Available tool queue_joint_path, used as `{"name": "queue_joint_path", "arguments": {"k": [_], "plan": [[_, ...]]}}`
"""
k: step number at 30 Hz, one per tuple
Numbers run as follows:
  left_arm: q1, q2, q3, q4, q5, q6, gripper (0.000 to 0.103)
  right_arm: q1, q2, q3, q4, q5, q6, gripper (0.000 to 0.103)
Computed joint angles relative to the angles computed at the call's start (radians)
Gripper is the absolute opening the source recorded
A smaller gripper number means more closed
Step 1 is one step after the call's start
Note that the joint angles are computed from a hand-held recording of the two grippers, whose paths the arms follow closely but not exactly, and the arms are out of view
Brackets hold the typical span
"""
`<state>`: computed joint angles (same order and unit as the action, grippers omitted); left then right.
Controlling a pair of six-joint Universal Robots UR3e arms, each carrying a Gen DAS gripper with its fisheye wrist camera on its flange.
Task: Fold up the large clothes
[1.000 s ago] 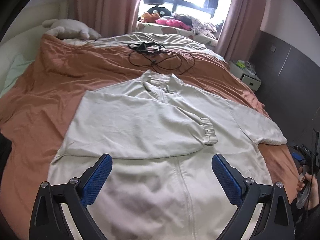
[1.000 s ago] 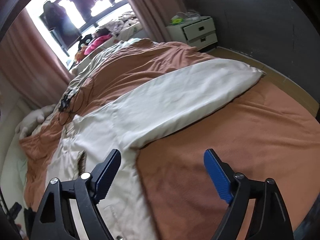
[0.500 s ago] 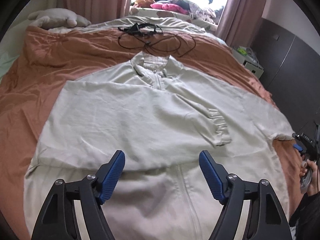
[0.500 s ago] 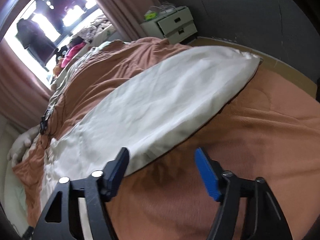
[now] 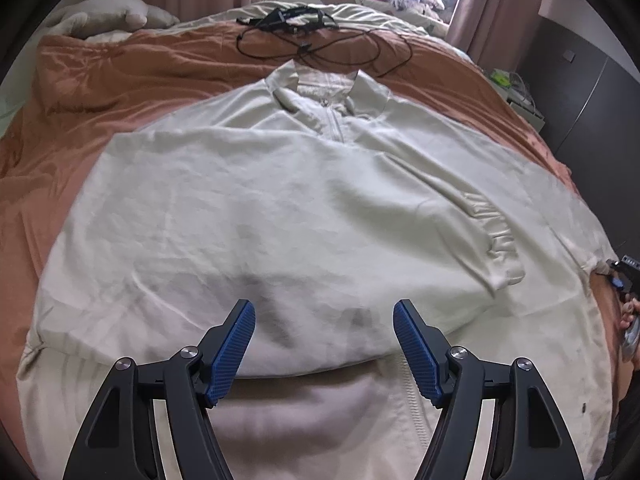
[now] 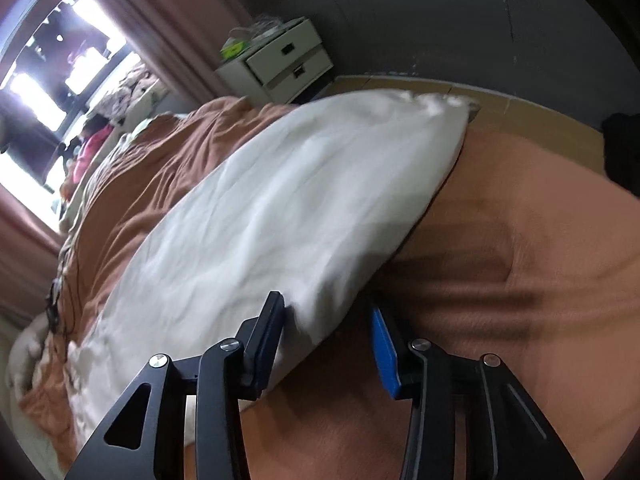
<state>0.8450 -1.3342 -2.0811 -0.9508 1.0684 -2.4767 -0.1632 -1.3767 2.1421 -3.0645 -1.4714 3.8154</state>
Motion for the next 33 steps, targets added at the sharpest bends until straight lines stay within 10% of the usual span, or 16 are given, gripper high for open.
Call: {"name": "queue_joint_path", "arguments": {"k": [5, 18, 33], "plan": [[0.017, -0.008, -0.006, -0.005, 0.005, 0.018, 0.073, -0.069, -0.010, -0.007, -0.008, 0.070, -0.003, 0.007], [0.160, 0.110, 0.061, -0.253, -0.069, 0.140, 0.073, 0.155, -0.232, -0.356, 0.329, -0.025, -0.104, 0.005], [0.505, 0.217, 0.281, -0.773, -0.192, 0.490, 0.073, 0.612, 0.137, -1.108, 0.615, -0.192, -0.132, 0.005]]}}
